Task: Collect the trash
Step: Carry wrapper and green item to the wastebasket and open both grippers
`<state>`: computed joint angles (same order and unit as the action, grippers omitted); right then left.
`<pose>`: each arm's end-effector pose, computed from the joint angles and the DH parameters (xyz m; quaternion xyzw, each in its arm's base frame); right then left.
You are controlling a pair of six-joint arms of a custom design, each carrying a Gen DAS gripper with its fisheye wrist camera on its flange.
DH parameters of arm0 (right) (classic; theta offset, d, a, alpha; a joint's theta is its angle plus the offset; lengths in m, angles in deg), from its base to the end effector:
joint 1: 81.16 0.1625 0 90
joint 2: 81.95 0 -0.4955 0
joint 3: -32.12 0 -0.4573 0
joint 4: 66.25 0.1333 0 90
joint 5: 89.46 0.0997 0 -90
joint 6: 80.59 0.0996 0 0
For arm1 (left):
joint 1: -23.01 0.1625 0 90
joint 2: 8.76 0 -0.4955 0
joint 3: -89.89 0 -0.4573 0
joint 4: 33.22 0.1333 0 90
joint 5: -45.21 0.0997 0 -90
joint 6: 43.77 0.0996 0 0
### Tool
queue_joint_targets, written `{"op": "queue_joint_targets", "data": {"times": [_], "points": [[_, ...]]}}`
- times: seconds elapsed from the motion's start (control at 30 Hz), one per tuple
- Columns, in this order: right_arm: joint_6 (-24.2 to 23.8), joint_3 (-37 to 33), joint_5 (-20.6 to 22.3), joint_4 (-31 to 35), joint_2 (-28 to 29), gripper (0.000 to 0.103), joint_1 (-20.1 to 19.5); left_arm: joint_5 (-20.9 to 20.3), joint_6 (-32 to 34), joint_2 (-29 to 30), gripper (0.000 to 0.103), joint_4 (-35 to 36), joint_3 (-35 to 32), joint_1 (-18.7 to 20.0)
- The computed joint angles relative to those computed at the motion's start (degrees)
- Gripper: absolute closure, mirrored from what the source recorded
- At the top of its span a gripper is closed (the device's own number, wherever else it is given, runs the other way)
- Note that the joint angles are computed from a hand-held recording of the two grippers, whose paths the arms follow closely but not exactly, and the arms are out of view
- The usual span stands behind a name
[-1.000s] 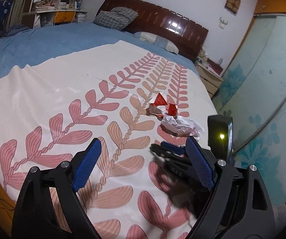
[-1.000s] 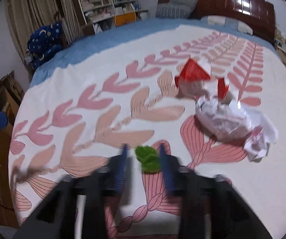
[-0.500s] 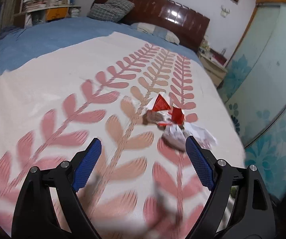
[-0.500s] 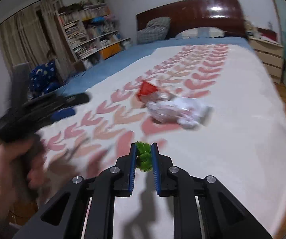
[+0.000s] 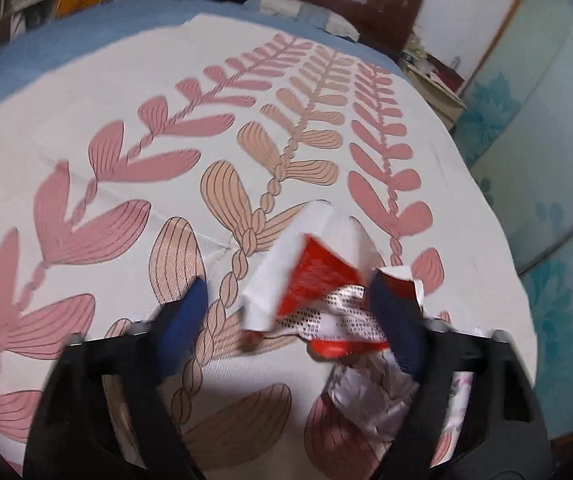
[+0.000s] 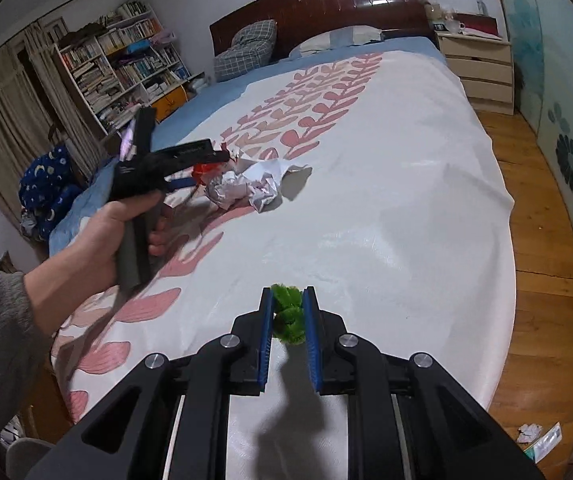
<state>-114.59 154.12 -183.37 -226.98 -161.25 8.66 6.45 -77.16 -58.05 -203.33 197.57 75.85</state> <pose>0.1247 -0.5632 0.2984 0.2741 -0.9301 0.2216 0.1028 -0.2418 -0.6682 0.1276 -0.0523 0.8877 -0.3839 0.2486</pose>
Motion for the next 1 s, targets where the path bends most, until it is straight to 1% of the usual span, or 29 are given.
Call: {"op": "queue_joint_targets", "data": {"times": [0.03,0.07,0.1,0.13,0.17,0.2,0.3,0.37,0.4,0.5,0.57,0.63,0.67,0.7,0.77,0.8,0.83,0.87,0.9,1.0], "points": [[-0.75,0.14,0.47,0.04,-0.32,0.086,-0.01,-0.3,-2.32,-0.35,0.057,1.95,0.0,0.24],[-1.11,0.3,0.36,0.01,-0.68,0.086,0.21,-1.18,-4.04,-0.7,0.06,2.35,0.38,0.35],[-1.16,0.32,0.58,0.54,-1.07,0.086,0.3,-1.83,-4.62,-0.84,0.068,2.48,0.59,0.35],[-1.04,0.35,0.8,0.78,-1.5,0.086,0.34,-1.62,-5.33,-1.06,0.079,3.14,0.86,-0.05],[-1.04,0.34,0.87,1.08,-1.94,0.086,0.57,0.01,-6.39,-1.48,0.081,4.29,1.44,-1.06],[-1.09,0.4,1.2,1.26,-2.58,0.086,0.71,1.03,-6.47,-1.67,0.081,3.69,1.91,-1.79],[-1.45,0.76,2.0,1.76,-5.23,0.086,1.49,5.39,-7.51,-3.78,0.081,1.11,4.61,-5.76],[-1.37,0.8,2.49,2.25,-7.07,0.086,2.16,8.92,-9.83,-6.23,0.081,3.22,6.36,-9.7],[-1.36,0.89,2.73,2.77,-8.33,0.086,2.39,10.0,-10.46,-7.02,0.081,3.93,6.82,-11.17],[-0.83,0.53,1.81,4.67,-11.98,0.086,4.3,13.96,-15.17,-10.32,0.081,11.43,7.86,-17.74],[-0.52,-0.04,-0.59,6.83,-14.65,0.086,6.26,15.15,-18.39,-12.16,0.081,15.94,8.19,-22.87],[-0.73,-0.33,-1.99,8.34,-17.73,0.086,7.63,15.5,-19.99,-12.65,0.081,18.84,7.94,-26.49],[-1.17,-0.48,-2.27,9.35,-19.45,0.086,8.13,16.05,-22.12,-12.62,0.081,22.0,7.42,-28.82],[-1.32,-0.83,-2.52,10.37,-20.83,0.086,8.5,16.65,-23.72,-12.22,0.081,23.69,6.98,-30.6],[-1.28,-1.57,-2.19,13.23,-24.05,0.086,8.58,16.43,-25.3,-11.42,0.081,24.83,6.21,-32.88],[-1.31,-1.88,-1.93,14.38,-25.62,0.086,8.45,16.12,-25.79,-10.56,0.081,24.46,5.61,-34.52],[-1.41,-2.24,-2.35,15.35,-26.85,0.086,8.56,15.73,-25.03,-9.78,0.081,23.14,5.02,-35.07],[-1.73,-2.58,-2.67,16.66,-28.3,0.086,8.43,14.88,-23.51,-8.52,0.081,20.0,4.61,-36.17],[-1.96,-2.94,-3.06,18.0,-29.83,0.086,8.22,14.24,-22.86,-7.73,0.081,18.48,4.31,-36.71],[-4.16,-4.25,-5.27,21.6,-34.15,0.086,7.48,9.98,-19.64,-2.8,0.081,14.81,1.22,-37.97]]}}
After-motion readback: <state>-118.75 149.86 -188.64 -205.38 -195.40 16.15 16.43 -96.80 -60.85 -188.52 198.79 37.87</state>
